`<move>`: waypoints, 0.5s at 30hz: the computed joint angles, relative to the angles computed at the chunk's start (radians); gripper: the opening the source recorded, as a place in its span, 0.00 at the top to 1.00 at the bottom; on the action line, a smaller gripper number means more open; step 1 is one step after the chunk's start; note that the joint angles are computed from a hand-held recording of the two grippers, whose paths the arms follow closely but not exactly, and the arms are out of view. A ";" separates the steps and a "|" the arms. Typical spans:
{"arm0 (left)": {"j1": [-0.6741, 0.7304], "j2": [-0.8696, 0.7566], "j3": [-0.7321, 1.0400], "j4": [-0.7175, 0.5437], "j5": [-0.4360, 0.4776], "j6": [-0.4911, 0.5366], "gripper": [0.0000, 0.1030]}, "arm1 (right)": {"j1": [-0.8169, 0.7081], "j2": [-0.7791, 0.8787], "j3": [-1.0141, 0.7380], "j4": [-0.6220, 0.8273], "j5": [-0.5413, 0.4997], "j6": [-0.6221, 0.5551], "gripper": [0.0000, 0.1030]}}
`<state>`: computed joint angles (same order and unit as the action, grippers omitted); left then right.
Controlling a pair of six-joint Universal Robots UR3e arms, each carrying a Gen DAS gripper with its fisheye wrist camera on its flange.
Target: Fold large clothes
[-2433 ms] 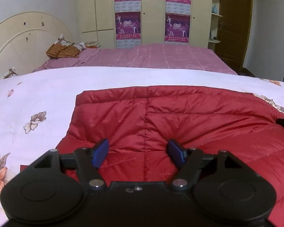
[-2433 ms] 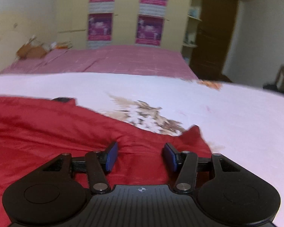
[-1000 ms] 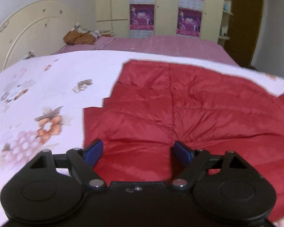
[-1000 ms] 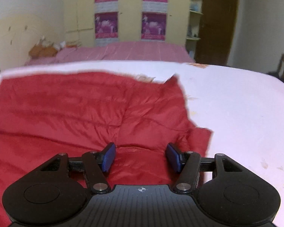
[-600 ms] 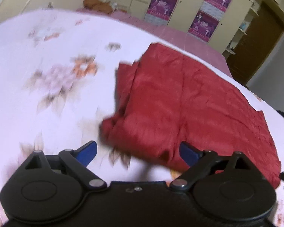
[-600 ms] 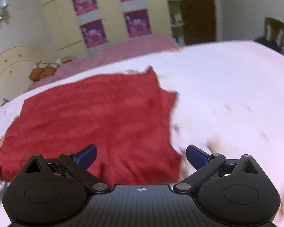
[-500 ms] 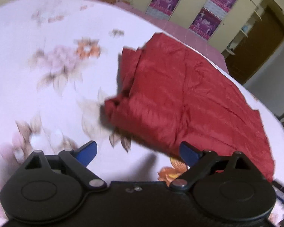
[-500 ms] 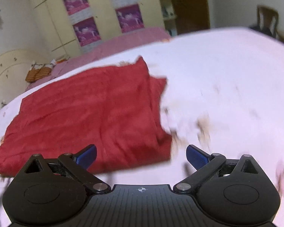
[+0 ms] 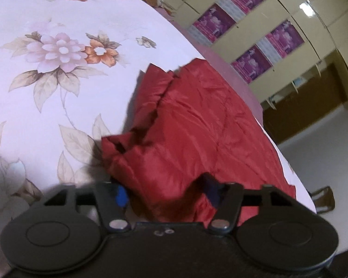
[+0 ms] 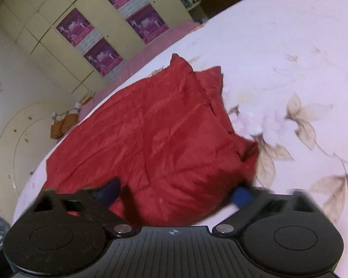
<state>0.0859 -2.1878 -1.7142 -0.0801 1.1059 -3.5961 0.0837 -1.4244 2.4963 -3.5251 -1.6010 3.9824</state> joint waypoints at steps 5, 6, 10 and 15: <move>-0.004 -0.001 0.047 -0.078 0.004 0.017 0.73 | -0.033 -0.003 0.024 -0.020 0.029 -0.035 0.67; -0.009 0.005 0.057 -0.097 0.011 0.031 0.75 | -0.034 -0.009 0.017 -0.008 0.030 -0.052 0.74; -0.009 0.067 0.040 -0.156 0.022 0.099 0.82 | -0.028 -0.099 0.017 0.068 0.023 -0.097 0.82; 0.029 0.229 -0.110 -0.192 -0.005 0.204 0.84 | 0.032 -0.295 0.063 0.213 -0.023 -0.110 0.82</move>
